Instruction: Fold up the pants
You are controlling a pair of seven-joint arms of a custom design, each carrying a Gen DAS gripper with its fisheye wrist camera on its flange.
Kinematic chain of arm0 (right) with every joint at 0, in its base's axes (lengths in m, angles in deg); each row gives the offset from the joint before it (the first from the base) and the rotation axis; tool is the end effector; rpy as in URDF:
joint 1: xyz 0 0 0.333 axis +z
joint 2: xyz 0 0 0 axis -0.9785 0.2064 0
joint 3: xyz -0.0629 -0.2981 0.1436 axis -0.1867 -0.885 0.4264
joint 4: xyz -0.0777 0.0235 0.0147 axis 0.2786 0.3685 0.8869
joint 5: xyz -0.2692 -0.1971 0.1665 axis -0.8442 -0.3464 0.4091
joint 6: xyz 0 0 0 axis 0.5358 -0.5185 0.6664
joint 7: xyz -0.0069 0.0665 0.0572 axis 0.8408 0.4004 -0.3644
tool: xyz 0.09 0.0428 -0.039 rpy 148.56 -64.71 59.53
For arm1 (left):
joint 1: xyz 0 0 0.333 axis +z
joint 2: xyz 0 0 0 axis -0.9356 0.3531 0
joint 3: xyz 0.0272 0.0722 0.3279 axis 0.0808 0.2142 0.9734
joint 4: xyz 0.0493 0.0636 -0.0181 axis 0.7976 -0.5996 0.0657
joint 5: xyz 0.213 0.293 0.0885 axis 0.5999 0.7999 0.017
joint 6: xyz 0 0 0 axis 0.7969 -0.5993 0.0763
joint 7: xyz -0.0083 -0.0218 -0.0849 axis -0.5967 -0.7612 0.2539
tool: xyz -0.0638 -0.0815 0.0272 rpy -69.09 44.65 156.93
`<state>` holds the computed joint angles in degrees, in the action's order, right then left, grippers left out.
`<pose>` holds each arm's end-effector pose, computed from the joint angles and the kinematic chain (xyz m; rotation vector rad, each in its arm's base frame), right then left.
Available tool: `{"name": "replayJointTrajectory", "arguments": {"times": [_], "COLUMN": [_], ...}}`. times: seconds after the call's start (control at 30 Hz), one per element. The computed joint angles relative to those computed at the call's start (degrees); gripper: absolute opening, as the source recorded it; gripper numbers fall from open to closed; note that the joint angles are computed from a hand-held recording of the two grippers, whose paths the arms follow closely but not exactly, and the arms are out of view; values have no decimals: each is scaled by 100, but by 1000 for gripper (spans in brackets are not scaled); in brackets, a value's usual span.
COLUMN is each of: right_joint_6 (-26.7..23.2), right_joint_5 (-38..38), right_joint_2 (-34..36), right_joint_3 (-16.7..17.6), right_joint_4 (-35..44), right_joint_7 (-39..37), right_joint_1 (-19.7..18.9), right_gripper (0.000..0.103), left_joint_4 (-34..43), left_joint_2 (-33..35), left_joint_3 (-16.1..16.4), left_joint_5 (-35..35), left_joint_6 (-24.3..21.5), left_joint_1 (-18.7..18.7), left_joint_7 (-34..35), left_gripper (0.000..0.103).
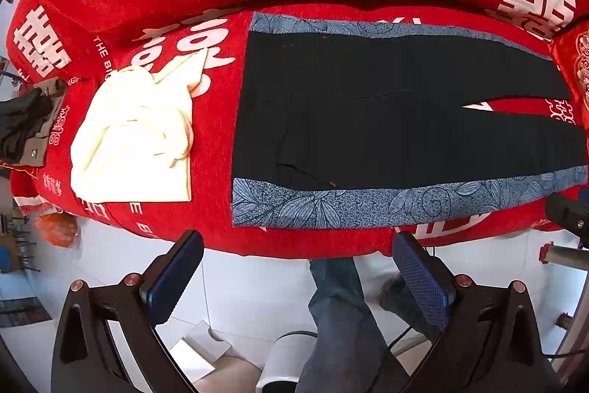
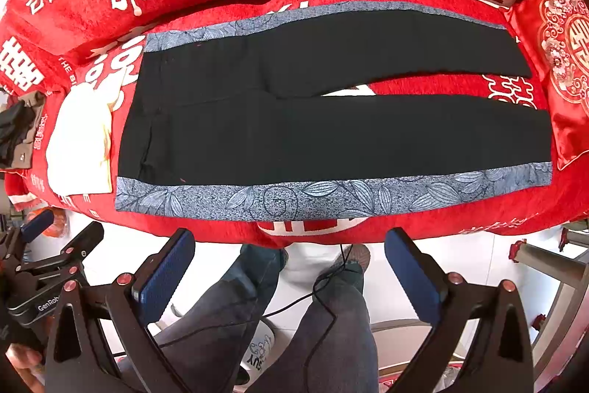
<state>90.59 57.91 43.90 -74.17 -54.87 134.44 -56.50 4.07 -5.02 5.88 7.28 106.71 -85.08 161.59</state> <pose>0.3699 0.1927 0.7050 -1.0049 2.7876 0.0182 0.5291 -0.2381 0.7087 -1.0209 2.7645 -0.1075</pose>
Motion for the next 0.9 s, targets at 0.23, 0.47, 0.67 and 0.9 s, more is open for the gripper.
{"name": "replayJointTrajectory", "arguments": {"times": [0.23, 0.47, 0.67, 0.9], "right_joint_6": [7, 14, 47, 90], "right_joint_5": [1, -11, -44, -101], "right_joint_2": [-40, -78, -172, -351], "right_joint_3": [-3, 0, 9, -3], "right_joint_4": [-31, -58, -139, -277], "right_joint_7": [0, 17, 43, 7], "right_joint_1": [-7, -7, 1, 14], "right_gripper": [103, 103, 103, 103], "left_joint_4": [-99, -211, -252, -449], "left_joint_2": [-70, -149, -197, -373], "left_joint_3": [-7, -26, -50, -102], "left_joint_5": [9, 17, 43, 109], "left_joint_6": [79, 159, 205, 337], "left_joint_1": [10, 24, 13, -8], "left_joint_7": [21, 16, -53, -191], "left_gripper": [103, 103, 103, 103]}}
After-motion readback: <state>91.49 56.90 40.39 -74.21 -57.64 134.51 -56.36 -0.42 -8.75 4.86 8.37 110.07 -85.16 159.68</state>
